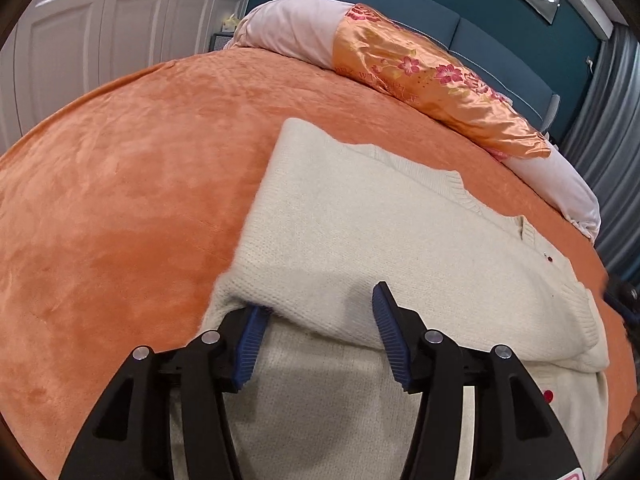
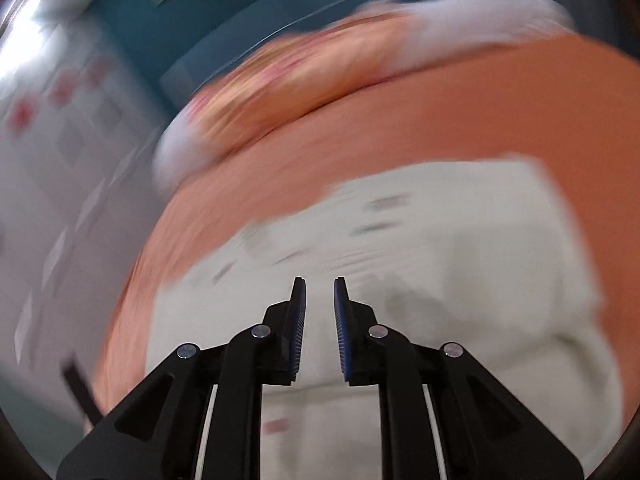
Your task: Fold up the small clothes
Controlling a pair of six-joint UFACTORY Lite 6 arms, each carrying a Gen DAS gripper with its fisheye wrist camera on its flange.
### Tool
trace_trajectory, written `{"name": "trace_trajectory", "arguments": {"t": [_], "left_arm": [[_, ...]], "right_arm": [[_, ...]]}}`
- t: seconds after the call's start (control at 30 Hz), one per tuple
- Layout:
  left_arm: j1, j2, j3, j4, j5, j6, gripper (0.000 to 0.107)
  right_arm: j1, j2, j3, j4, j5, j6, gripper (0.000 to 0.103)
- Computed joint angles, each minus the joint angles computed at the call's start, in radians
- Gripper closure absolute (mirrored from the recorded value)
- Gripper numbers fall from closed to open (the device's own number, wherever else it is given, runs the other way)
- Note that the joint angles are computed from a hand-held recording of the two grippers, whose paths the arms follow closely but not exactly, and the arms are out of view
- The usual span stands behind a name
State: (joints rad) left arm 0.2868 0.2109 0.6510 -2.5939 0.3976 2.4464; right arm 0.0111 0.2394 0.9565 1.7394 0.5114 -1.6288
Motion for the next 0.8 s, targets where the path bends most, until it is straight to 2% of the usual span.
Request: {"name": "trace_trajectory", "arguments": {"t": [0.1,0.13,0.23,0.27,0.33,0.37,0.4,0.47,0.53,0.6,0.67,0.73,0.8], "left_arm": [[0.002,-0.001,-0.003,0.007,0.008,-0.007,0.054],[0.002,0.000,-0.003,0.006,0.009,-0.006,0.054],[0.010,0.005,-0.008,0.026,0.030,-0.024,0.054],[0.015,0.006,-0.010,0.040,0.037,-0.036,0.054],[0.023,0.008,-0.012,0.060,0.050,-0.052,0.054],[0.024,0.008,-0.013,0.062,0.054,-0.053,0.053],[0.023,0.008,-0.012,0.062,0.053,-0.049,0.052],[0.013,0.009,-0.011,0.036,0.045,-0.025,0.051],[0.006,0.008,-0.010,0.021,0.037,-0.011,0.051],[-0.004,0.009,-0.007,-0.003,0.025,0.009,0.051],[-0.014,0.009,-0.002,-0.027,0.011,0.030,0.051],[-0.026,0.011,0.004,-0.061,-0.003,0.061,0.050],[-0.036,0.013,0.008,-0.092,-0.016,0.089,0.050]], "right_arm": [[0.252,0.122,0.154,-0.098,-0.105,0.040,0.089],[0.314,0.191,0.229,-0.185,-0.142,0.107,0.089],[0.345,0.333,0.374,-0.444,-0.207,0.323,0.091],[0.320,0.370,0.409,-0.460,-0.215,0.323,0.092],[0.208,0.354,0.364,-0.366,-0.186,0.197,0.093],[0.129,0.338,0.328,-0.287,-0.140,0.102,0.101],[0.054,0.310,0.281,-0.250,-0.089,0.049,0.103],[-0.105,0.275,0.233,-0.272,-0.113,0.067,0.101],[-0.248,0.256,0.213,-0.275,-0.053,0.091,0.102],[-0.376,0.228,0.203,-0.304,0.011,0.144,0.090],[-0.444,0.256,0.240,-0.365,0.134,0.224,0.066],[-0.442,0.312,0.304,-0.434,0.186,0.309,0.056],[-0.376,0.381,0.387,-0.520,0.152,0.393,0.056]]}}
